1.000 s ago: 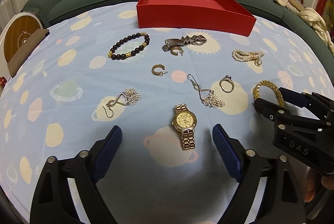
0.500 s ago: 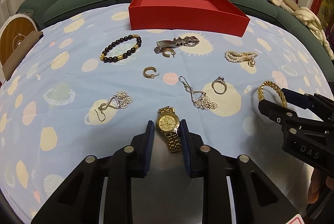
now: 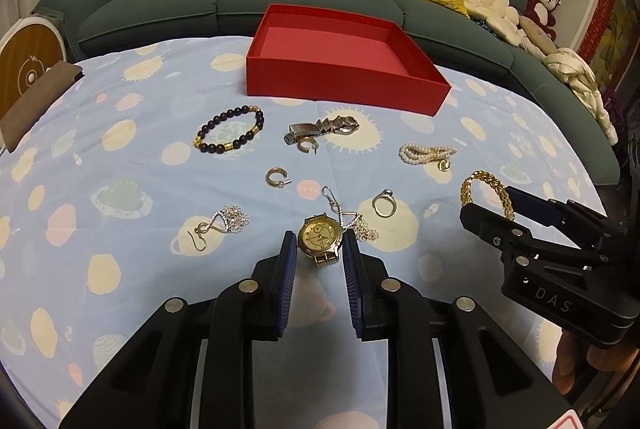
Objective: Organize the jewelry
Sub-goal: 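Carry the bangle and watch into the red tray and open both tools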
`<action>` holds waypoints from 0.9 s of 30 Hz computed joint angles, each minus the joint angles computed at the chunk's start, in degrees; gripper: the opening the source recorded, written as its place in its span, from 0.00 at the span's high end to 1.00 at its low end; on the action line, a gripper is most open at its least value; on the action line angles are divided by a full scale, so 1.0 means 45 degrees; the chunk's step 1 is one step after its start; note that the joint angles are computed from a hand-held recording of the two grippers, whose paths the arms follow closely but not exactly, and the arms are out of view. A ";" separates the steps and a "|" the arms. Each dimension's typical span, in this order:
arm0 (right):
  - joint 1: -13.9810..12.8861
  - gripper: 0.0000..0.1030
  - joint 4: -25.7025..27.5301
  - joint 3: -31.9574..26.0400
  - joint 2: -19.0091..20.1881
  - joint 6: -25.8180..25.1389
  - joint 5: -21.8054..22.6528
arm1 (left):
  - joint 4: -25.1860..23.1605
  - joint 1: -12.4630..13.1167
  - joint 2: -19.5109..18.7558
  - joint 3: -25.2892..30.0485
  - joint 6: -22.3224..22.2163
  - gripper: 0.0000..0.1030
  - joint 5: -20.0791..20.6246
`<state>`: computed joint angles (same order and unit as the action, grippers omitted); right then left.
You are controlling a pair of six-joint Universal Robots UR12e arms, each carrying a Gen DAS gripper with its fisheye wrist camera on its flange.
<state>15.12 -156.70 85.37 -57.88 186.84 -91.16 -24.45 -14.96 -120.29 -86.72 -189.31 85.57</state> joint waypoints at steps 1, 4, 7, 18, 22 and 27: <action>-0.0005 0.46 -0.0086 -0.0011 -0.0021 0.0027 0.0050 | 0.0059 -0.0009 0.0028 0.0036 -0.0002 0.80 0.0018; -0.0006 0.46 -0.0440 -0.0142 -0.0077 0.0035 0.0141 | 0.0189 -0.0043 0.0044 0.0286 0.0106 0.80 0.0167; -0.0085 0.46 -0.0623 -0.0480 -0.0074 0.0145 0.0306 | 0.0271 -0.0027 -0.0035 0.0778 0.0353 0.80 0.0280; -0.0651 0.46 0.1091 -0.5234 0.2138 0.0480 0.0048 | -0.0615 0.0115 -0.2361 0.5480 0.0941 0.80 0.1348; -0.0876 0.46 0.2255 -0.7546 0.3495 0.0960 0.0429 | -0.1799 0.0166 -0.3870 0.8051 0.1072 0.80 0.1390; -0.0997 0.46 0.4005 -1.0283 0.5140 0.1296 0.0433 | -0.3574 0.0160 -0.5801 1.1360 0.0958 0.80 0.1878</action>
<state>10.64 -138.68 39.10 -34.75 192.67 -89.21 -40.53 -14.24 -146.40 -35.60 -185.00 94.02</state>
